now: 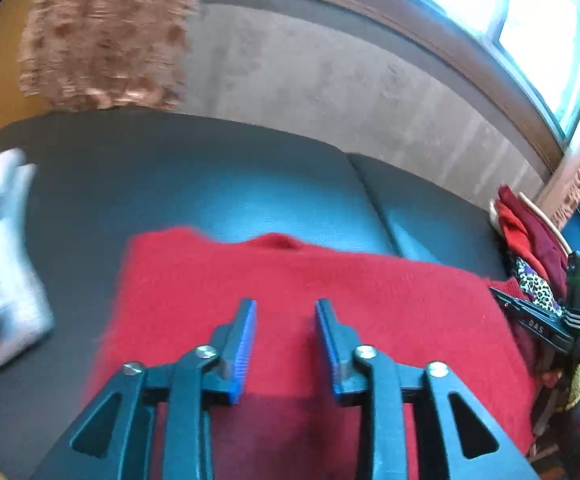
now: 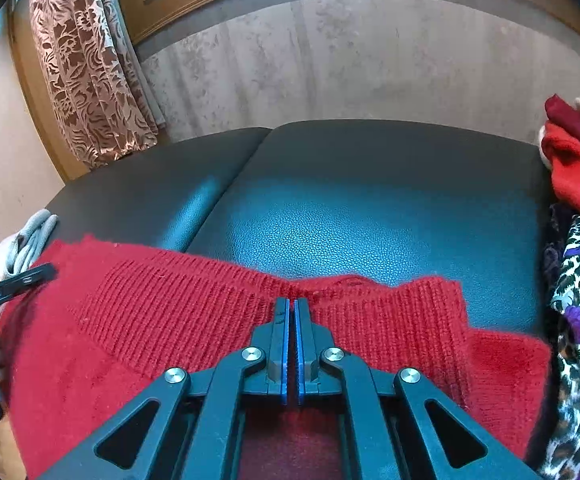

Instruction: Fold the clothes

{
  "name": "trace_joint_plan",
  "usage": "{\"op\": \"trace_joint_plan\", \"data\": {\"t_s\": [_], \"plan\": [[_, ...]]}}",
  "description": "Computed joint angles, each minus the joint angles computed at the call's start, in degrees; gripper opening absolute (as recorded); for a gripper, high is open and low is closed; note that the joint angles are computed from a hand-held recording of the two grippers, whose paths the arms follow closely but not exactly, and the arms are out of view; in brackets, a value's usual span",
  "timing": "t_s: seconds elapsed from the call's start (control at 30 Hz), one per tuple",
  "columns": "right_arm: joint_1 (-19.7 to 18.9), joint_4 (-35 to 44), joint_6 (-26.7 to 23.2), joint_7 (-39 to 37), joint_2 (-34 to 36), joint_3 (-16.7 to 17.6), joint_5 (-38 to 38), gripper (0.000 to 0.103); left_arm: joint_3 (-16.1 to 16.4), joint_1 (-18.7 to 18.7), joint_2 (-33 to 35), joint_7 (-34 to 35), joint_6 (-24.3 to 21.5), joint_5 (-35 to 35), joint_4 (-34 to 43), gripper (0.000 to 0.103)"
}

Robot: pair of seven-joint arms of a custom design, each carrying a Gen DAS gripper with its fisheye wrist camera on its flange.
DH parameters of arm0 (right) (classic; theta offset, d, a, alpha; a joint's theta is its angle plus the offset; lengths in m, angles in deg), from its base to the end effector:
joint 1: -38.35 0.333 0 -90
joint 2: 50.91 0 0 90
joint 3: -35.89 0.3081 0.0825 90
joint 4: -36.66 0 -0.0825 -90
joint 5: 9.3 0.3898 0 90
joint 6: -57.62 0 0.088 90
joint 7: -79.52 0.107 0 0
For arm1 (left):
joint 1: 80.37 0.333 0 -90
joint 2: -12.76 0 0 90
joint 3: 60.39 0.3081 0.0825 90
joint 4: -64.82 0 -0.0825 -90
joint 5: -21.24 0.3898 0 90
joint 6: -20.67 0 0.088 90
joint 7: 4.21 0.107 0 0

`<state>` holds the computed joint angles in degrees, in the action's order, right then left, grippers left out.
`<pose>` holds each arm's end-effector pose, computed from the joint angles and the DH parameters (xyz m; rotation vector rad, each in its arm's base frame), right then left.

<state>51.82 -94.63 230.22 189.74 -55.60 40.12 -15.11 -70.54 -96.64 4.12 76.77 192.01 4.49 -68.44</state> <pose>0.5282 0.1771 0.4691 -1.7403 1.6498 -0.5127 0.4912 -0.2245 0.4839 -1.8516 1.9327 -1.1053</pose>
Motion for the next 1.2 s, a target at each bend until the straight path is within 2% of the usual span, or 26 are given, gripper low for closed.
{"op": "trace_joint_plan", "data": {"t_s": [0.03,0.07,0.2,0.3,0.37,0.5,0.63,0.8,0.83,0.97,1.07,1.2], "plan": [[-0.31,0.27,0.04,0.82,0.25,0.22,-1.09,0.003,2.37,-2.11,-2.53,3.91,-0.93,-5.30,-2.29,0.033],[-0.44,0.40,0.14,1.29,0.40,0.29,-1.69,0.003,3.35,-2.50,-4.92,5.09,-2.03,-7.05,-4.35,0.033],[-0.16,0.47,0.54,1.03,0.63,0.05,-1.28,0.003,5.46,-1.73,-12.37,7.22,-6.66,-7.50,-10.27,0.034],[-0.18,0.07,0.68,1.18,0.35,0.03,-1.40,0.003,10.59,-6.01,-12.15,13.92,-9.35,-14.92,-9.56,0.037],[-0.47,0.06,0.56,2.21,0.25,0.30,-2.55,0.003,11.95,-6.67,-11.03,17.71,-11.57,-19.12,-8.18,0.045],[-0.64,0.12,0.33,3.29,0.14,0.45,-3.78,0.003,9.78,-3.34,-4.61,19.11,-11.97,-20.19,-3.05,0.047],[-0.70,0.53,0.41,4.27,0.59,0.58,-4.68,0.003,9.85,-2.36,0.93,27.38,-14.45,-27.39,2.04,0.047],[0.75,-0.07,1.25,-0.28,0.40,-0.63,0.84,0.003,6.90,0.54,4.74,31.41,-15.95,-29.61,6.33,0.045],[1.11,-0.20,1.45,-1.64,0.37,-0.88,2.48,0.003,6.03,1.09,5.33,31.37,-15.63,-29.26,6.84,0.043],[2.51,-0.50,2.17,-7.19,0.37,-1.68,9.37,0.003,3.11,3.66,6.03,31.26,-17.19,-28.89,8.06,0.016],[3.29,-0.57,2.41,-10.49,0.37,-1.95,13.64,0.003,1.29,4.97,5.82,25.87,-15.31,-24.49,8.12,0.012],[4.47,0.27,0.58,-15.53,0.17,-2.47,19.65,0.004,0.83,6.11,4.62,19.07,-14.45,-19.73,8.71,0.011]]}}
